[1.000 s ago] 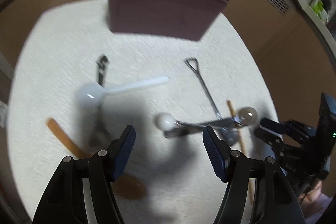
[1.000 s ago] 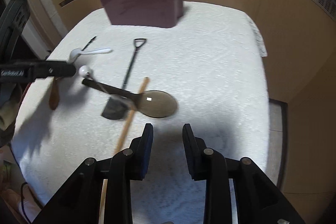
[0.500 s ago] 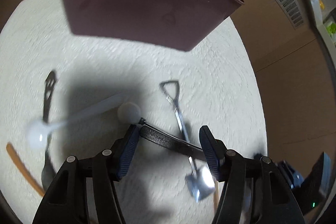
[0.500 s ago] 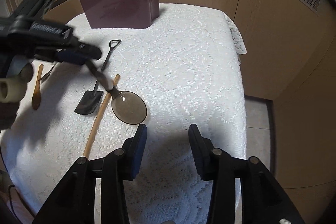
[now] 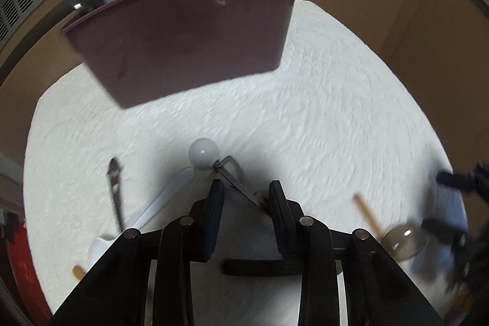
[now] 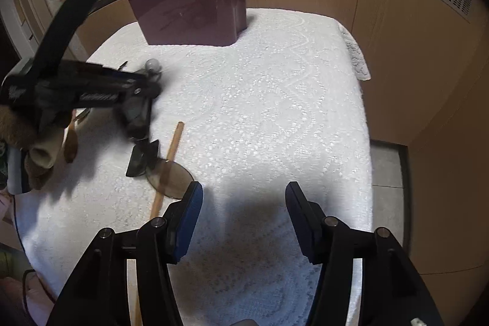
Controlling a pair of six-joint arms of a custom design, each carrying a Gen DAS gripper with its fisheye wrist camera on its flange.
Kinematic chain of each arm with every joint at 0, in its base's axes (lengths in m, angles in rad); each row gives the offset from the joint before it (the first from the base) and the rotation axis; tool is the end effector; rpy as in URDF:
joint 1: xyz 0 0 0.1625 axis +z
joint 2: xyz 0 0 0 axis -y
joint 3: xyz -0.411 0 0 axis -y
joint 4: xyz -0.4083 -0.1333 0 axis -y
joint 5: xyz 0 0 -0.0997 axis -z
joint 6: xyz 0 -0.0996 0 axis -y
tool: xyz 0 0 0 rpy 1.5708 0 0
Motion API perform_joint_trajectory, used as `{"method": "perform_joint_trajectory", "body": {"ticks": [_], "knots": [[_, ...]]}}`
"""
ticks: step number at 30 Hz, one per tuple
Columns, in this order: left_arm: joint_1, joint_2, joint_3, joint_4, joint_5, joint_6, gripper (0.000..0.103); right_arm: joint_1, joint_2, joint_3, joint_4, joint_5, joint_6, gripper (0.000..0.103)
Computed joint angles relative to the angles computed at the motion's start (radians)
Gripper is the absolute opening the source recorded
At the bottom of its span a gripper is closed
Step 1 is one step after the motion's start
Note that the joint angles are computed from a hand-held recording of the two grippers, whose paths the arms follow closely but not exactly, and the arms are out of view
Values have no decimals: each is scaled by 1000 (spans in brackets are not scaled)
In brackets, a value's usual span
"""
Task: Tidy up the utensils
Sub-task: 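Grasp the white-ball-handled utensil with the left tool while the right tool holds the chopstick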
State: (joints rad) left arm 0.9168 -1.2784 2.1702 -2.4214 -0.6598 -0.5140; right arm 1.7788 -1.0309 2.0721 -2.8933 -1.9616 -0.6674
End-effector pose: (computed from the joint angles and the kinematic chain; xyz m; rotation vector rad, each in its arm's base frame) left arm -0.1189 -0.5036 0.1732 0.1837 2.2886 -0.5806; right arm 0.2046 -0.5076 0.1019 1.0713 -2.4669 0.2495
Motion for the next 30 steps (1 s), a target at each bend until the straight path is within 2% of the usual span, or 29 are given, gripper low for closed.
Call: {"method": "perform_joint_trajectory", "body": {"ticks": [3, 7, 12, 13, 14, 15, 18, 22, 27, 30], "knots": [[-16, -94, 65, 86, 37, -44, 31, 9, -4, -18, 93, 46, 9, 53], [-14, -191, 119, 142, 64, -91, 31, 35, 24, -45, 167, 50, 1, 28], [-30, -284, 169, 126, 37, -152, 32, 70, 99, -74, 129, 0, 31, 26], [-37, -303, 180, 119, 29, -150, 32, 78, 109, -79, 125, -10, 27, 15], [-48, -309, 184, 113, 28, -136, 32, 86, 121, -80, 102, -31, 16, 8], [-56, -307, 178, 120, 30, -123, 32, 91, 134, -85, 77, -49, 1, 8], [-53, -249, 132, 116, 16, -36, 32, 77, 134, -119, 120, -35, 24, 6], [20, -146, 30, 92, -49, 78, 32, 47, 127, -157, 146, -8, 72, 6], [84, -37, -71, 88, -45, 109, 32, 24, 120, -168, 164, 30, 94, 6], [90, -10, -77, 27, -36, 135, 32, 20, 128, -173, 160, 48, 97, 6]]}}
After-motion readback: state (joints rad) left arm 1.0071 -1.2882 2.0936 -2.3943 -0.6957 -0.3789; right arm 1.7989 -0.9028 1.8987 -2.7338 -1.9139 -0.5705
